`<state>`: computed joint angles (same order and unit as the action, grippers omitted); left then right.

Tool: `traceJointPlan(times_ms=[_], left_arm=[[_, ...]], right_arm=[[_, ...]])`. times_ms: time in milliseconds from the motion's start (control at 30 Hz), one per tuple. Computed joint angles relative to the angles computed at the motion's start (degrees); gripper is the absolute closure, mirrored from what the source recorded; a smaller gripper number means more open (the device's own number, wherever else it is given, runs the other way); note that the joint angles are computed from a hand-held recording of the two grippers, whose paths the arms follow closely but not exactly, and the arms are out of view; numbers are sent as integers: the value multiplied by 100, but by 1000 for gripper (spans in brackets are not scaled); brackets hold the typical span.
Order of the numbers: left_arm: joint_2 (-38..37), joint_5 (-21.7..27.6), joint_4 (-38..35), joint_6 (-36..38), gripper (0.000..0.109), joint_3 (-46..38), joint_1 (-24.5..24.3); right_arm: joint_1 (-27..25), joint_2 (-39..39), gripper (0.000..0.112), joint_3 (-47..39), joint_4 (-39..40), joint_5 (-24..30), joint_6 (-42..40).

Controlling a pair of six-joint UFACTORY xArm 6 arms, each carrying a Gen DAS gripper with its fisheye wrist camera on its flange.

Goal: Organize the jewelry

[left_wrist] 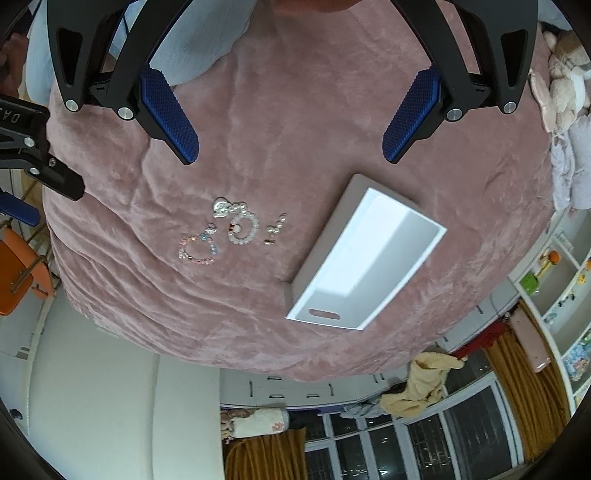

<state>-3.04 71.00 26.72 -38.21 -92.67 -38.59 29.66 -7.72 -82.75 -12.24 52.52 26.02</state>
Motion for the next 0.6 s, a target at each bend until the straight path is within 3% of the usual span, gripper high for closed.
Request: traceJointPlan(times_ms=[400, 600], left_arm=[[751, -652, -89, 198, 8, -346, 323], [1188, -1119, -467, 487, 8, -499, 554]], right_arm=[[-375, 569, 14, -99, 419, -471, -477], [-572, 1052, 14, -322, 709, -641, -769]])
